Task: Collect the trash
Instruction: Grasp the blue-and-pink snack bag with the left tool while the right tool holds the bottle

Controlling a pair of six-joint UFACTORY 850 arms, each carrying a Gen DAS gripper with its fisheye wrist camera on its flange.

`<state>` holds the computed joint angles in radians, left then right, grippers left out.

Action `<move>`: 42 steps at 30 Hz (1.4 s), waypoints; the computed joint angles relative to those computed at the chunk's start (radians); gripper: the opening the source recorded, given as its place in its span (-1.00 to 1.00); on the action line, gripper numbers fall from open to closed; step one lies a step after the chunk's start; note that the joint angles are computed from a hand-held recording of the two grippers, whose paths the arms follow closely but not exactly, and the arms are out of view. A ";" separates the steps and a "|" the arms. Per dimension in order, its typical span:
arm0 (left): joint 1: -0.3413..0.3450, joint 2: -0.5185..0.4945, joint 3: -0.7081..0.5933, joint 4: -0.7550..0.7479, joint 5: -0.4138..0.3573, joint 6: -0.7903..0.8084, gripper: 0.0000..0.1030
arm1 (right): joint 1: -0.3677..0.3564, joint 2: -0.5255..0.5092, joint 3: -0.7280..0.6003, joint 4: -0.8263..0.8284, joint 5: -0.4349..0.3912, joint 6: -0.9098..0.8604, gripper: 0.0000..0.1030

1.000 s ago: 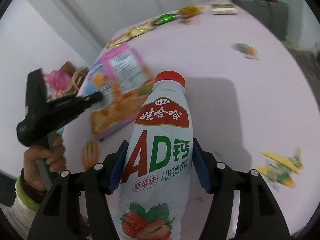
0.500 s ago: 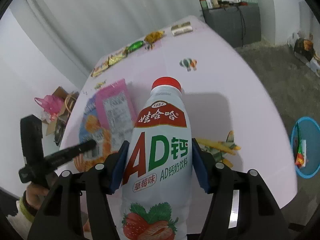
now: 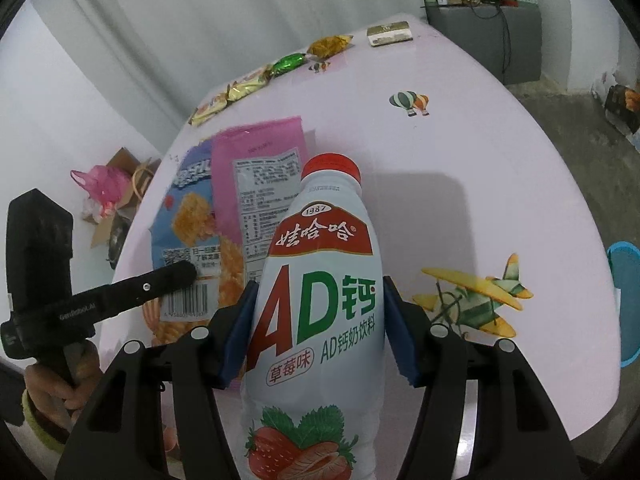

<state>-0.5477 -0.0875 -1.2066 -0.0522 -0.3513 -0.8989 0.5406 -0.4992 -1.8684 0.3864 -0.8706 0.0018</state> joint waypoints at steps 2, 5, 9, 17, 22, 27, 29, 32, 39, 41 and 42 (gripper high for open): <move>0.006 0.001 0.010 -0.062 0.026 0.025 -0.86 | 0.003 -0.002 -0.004 -0.011 -0.001 0.004 0.13; 0.008 0.002 0.019 -0.090 0.049 0.020 -0.81 | 0.001 -0.004 -0.005 -0.005 0.000 0.004 0.13; 0.004 -0.001 0.023 -0.101 0.061 0.006 -0.64 | -0.002 -0.006 -0.005 0.009 0.001 -0.002 0.13; -0.004 -0.021 0.003 -0.050 0.034 -0.042 -0.52 | -0.005 0.000 0.004 0.022 0.005 -0.002 0.13; -0.021 -0.044 -0.022 0.047 -0.006 -0.113 -0.52 | -0.009 0.000 0.007 0.040 0.007 -0.007 0.13; -0.038 -0.064 -0.047 0.167 -0.048 -0.180 -0.57 | -0.013 0.002 0.013 0.054 0.011 -0.004 0.13; -0.047 -0.072 -0.060 0.228 -0.074 -0.213 -0.68 | -0.016 0.004 0.014 0.050 0.012 0.006 0.13; -0.053 -0.077 -0.066 0.255 -0.082 -0.213 -0.73 | -0.025 0.011 0.023 0.062 0.010 0.017 0.13; -0.075 -0.092 -0.094 0.354 -0.124 -0.248 -0.76 | -0.032 0.008 0.011 0.060 -0.022 0.043 0.14; -0.078 -0.094 -0.101 0.371 -0.135 -0.253 -0.77 | -0.031 0.000 -0.002 0.052 -0.037 0.054 0.14; -0.080 -0.093 -0.102 0.379 -0.140 -0.257 -0.77 | -0.029 -0.007 -0.014 0.047 -0.046 0.055 0.14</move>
